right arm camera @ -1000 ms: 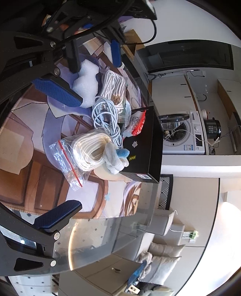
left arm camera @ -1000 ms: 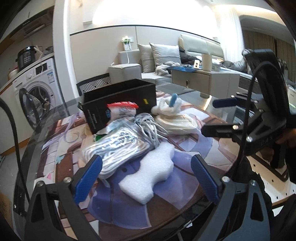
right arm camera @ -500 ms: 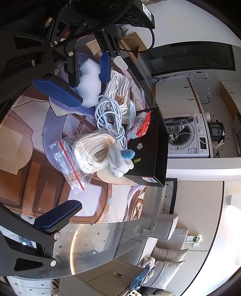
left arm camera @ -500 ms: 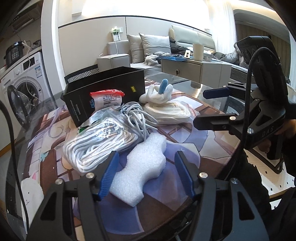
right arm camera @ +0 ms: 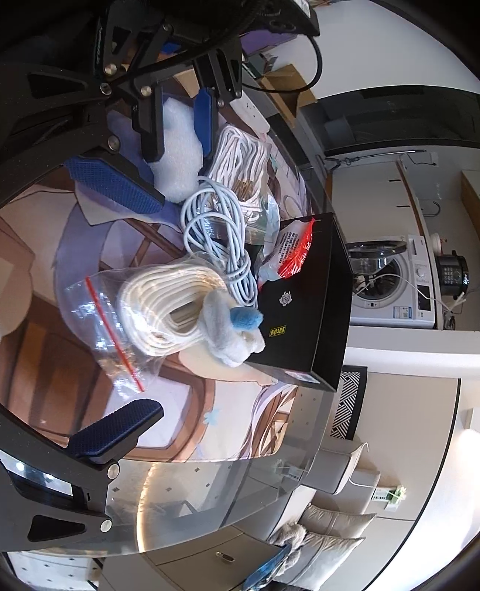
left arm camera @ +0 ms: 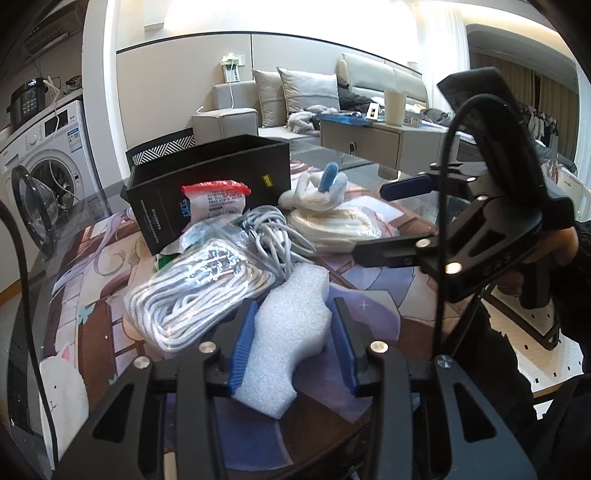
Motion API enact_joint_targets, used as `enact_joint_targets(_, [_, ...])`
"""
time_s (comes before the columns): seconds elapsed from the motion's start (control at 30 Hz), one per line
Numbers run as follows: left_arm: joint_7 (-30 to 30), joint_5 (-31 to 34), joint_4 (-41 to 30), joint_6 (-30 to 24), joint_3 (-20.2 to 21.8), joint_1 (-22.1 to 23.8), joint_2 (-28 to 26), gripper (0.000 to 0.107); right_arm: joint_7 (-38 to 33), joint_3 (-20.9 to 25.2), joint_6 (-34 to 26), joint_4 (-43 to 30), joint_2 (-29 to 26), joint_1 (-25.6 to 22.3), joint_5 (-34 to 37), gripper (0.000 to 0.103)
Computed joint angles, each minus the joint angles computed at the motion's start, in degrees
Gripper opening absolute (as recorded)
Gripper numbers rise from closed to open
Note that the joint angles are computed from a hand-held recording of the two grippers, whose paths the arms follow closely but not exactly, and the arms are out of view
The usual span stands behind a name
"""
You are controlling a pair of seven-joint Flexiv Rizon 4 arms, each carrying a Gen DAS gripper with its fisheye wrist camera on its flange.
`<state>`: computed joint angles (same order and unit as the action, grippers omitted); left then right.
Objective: Organize soft objects
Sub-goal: 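Close the left gripper on the white foam piece while the right gripper reaches for the bagged rope coil, then lift the foam with the left gripper while the right gripper grasps and lifts the bagged rope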
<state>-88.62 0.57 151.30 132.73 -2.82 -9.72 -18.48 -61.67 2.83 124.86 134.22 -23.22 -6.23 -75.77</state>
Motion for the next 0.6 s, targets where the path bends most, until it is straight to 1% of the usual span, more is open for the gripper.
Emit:
enact_joint_targets(0.13, [-2.31, 2.88, 0.30, 1.03, -0.64, 2.35, 0.80, 0.039, 2.62, -0.70, -0.80, -2.39, -0.77, 0.49, -4.15, 0.101])
enact_joint_targets(0.2, [-3.84, 4.55, 0.49, 1.30, -0.91, 3.74, 1.47, 0.039, 5.68, -1.71, -0.68, -4.12, -1.35, 0.72, -8.05, 0.095])
enact_joint_targets(0.27, [-4.91, 5.52, 0.56, 1.65, -0.90, 4.50, 1.93, 0.039, 9.43, -3.47, -0.46, -5.93, -1.81, 1.67, -12.41, 0.087])
enact_joint_targets(0.33, [-6.20, 6.42, 0.83, 2.15, -0.85, 5.21, 2.61, 0.039, 12.32, -5.44, -0.48, -7.16, -1.98, 3.21, -15.86, 0.086])
enact_joint_targets(0.4, [-7.48, 7.27, 1.08, 2.45, -0.69, 6.05, 3.25, 0.039, 12.73, -6.60, -0.77, -7.45, -1.92, 4.62, -16.64, 0.081])
enact_joint_targets(0.47, [-8.14, 7.55, 1.24, 2.72, -0.39, 6.33, 3.56, 0.039, 14.60, -7.98, -0.63, -8.26, -2.11, 5.89, -18.69, 0.072])
enact_joint_targets(0.5, [-8.27, 7.39, 1.40, 2.82, -0.15, 6.30, 3.79, 0.039, 15.43, -8.63, -0.35, -8.60, -2.28, 6.42, -19.49, 0.070])
enact_joint_targets(0.57, [-8.32, 6.60, 1.64, 2.89, 0.26, 5.91, 4.07, 0.039, 16.78, -9.65, 0.99, -9.03, -2.51, 6.85, -20.60, 0.057])
enact_joint_targets(0.6, [-8.36, 6.11, 1.81, 2.94, 0.45, 5.70, 4.24, 0.039, 16.77, -9.88, 1.22, -8.87, -2.42, 6.95, -20.53, 0.054])
